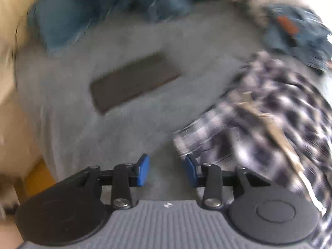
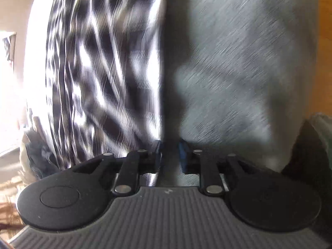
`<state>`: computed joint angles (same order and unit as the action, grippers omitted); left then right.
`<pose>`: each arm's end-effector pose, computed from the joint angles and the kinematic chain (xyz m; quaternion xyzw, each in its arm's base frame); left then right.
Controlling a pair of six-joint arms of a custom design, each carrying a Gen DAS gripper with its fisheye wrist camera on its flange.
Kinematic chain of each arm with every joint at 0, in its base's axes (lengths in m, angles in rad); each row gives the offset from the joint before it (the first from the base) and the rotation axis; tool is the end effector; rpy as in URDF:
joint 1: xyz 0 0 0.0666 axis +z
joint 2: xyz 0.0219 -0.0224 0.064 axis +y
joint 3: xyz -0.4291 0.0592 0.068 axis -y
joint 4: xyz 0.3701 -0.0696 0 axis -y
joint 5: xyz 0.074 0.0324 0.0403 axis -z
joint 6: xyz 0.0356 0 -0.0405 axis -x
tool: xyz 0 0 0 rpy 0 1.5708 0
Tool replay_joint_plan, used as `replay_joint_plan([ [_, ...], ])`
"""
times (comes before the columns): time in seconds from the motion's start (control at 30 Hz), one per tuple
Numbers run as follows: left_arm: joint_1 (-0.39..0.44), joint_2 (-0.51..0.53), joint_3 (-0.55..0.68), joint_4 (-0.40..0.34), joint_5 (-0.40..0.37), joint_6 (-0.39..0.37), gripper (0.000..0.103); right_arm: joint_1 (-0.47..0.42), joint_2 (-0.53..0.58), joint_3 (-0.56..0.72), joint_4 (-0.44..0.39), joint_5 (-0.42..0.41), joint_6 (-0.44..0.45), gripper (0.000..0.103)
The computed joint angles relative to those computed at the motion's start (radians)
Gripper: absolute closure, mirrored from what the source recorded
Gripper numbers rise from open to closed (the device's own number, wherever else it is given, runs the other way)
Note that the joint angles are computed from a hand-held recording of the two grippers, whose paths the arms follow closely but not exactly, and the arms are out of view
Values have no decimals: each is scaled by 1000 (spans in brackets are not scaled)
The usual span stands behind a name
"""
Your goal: Fold clothes
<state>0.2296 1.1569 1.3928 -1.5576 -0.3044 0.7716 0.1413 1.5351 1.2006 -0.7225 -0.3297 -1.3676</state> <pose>0.2877 0.0778 0.5326 -0.4873 0.8514 0.1121 0.1586 0.4706 0.0782 0.3465 0.5149 0.8043 0.2873 0.0739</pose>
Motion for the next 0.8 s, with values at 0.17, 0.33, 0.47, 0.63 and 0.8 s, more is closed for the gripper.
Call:
replay_joint_plan([
  [0.17, -244, 55, 56, 101, 65, -133, 64, -120, -39, -4, -58, 57, 126, 81],
  [0.33, -531, 171, 100, 277, 315, -210, 65, -273, -22, 32, -9, 129, 221, 79],
  [0.47, -800, 303, 201, 348, 422, -265, 67, -367, 30, 84, 30, 110, 258, 76],
  [0.63, -1000, 439, 303, 331, 417, -493, 67, -426, 103, 167, 43, 46, 287, 69],
  [0.8, -1105, 498, 346, 319, 358, -617, 67, -466, 138, 203, 60, 1, 304, 62],
])
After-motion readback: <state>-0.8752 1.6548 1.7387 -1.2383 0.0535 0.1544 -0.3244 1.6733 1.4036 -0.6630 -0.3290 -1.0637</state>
